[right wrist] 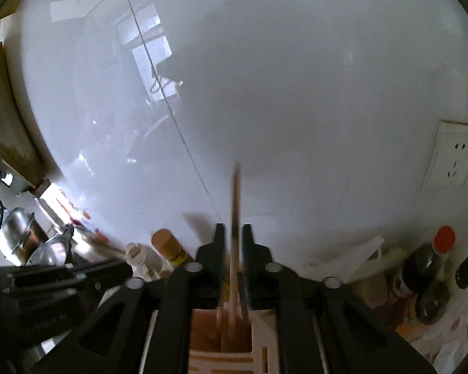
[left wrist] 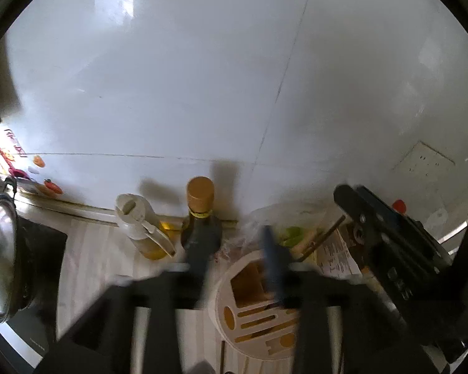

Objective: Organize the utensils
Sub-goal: 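Drop both chopsticks into the pink holder by opening both tools, then grasp a dark chopstick with the left tool while the right tool grasps a light chopstick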

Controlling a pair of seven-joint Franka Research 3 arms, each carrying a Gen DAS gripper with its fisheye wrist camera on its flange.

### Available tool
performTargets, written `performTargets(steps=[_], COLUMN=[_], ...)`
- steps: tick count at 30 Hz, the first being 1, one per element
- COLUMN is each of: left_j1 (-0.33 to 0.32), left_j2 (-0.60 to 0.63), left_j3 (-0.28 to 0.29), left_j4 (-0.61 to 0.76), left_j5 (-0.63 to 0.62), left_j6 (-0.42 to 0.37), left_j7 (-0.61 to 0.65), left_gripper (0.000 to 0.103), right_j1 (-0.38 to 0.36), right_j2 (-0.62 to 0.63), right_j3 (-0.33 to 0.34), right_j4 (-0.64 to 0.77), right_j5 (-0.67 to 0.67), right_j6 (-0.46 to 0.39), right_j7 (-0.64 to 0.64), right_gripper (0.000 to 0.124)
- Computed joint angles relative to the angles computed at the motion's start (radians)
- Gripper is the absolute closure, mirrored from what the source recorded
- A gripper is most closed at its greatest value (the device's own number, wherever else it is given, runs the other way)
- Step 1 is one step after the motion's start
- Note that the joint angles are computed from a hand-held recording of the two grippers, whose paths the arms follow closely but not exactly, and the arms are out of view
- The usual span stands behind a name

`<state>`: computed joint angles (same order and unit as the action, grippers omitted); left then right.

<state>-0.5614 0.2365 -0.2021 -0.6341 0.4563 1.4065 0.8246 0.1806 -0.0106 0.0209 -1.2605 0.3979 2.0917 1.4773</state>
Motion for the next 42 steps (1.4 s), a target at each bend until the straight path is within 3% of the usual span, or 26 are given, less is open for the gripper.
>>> performTargets(steps=[1,2,4,8,12,16,19,24,33,37,42], left_j1=[-0.005,-0.010,0.001,0.021,0.054,0.104,0.132,0.149,0.122,0.114,0.111], left_j2=[-0.008,-0.038,-0.081,-0.170,-0.256,-0.361,-0.415,-0.478,-0.559,-0.593,-0.633], left_j3=[0.003,0.007,-0.005,-0.045,-0.096,-0.127,-0.151,-0.177,-0.188,-0.178,-0.166], left_j4=[-0.008,-0.052,-0.116,-0.251,-0.388,-0.560,-0.651,-0.793,-1.037,-1.129,-1.215], left_j5=[0.016,0.042,0.061,0.117,0.148,0.096,0.041,-0.059,-0.220,-0.273,-0.317], left_j6=[0.002,0.019,0.042,0.062,0.056,0.095,0.106,0.109,0.071,0.054,0.051], left_j7=[-0.007,-0.025,-0.043,-0.074,-0.110,-0.156,-0.182,-0.203,-0.235,-0.251,-0.271], left_gripper=[0.030,0.023,0.023,0.000,0.000,0.000,0.000,0.000,0.000,0.000,0.001], right_j1=[-0.002,-0.005,-0.010,-0.029,-0.052,-0.078,-0.100,-0.132,-0.146,-0.133,-0.107], right_j2=[-0.015,-0.027,-0.048,-0.103,-0.172,-0.270,-0.352,-0.447,-0.543,-0.552,-0.557], right_j3=[-0.003,-0.006,-0.012,-0.027,-0.041,-0.052,-0.052,-0.049,-0.051,-0.027,0.001], right_j4=[-0.018,-0.030,-0.043,-0.079,-0.144,-0.264,-0.374,-0.516,-0.733,-0.816,-0.908], right_j5=[0.001,0.005,0.008,-0.019,-0.057,-0.089,-0.123,-0.178,-0.179,-0.182,-0.163], right_j6=[0.003,0.004,-0.001,-0.022,-0.040,-0.050,-0.044,-0.083,-0.270,-0.361,-0.410], right_j7=[-0.004,-0.005,-0.003,0.022,0.038,0.057,0.066,0.075,0.067,0.059,0.071], right_gripper=[0.085,0.078,0.077,0.066,0.049,0.029,0.021,0.021,0.022,0.052,0.065])
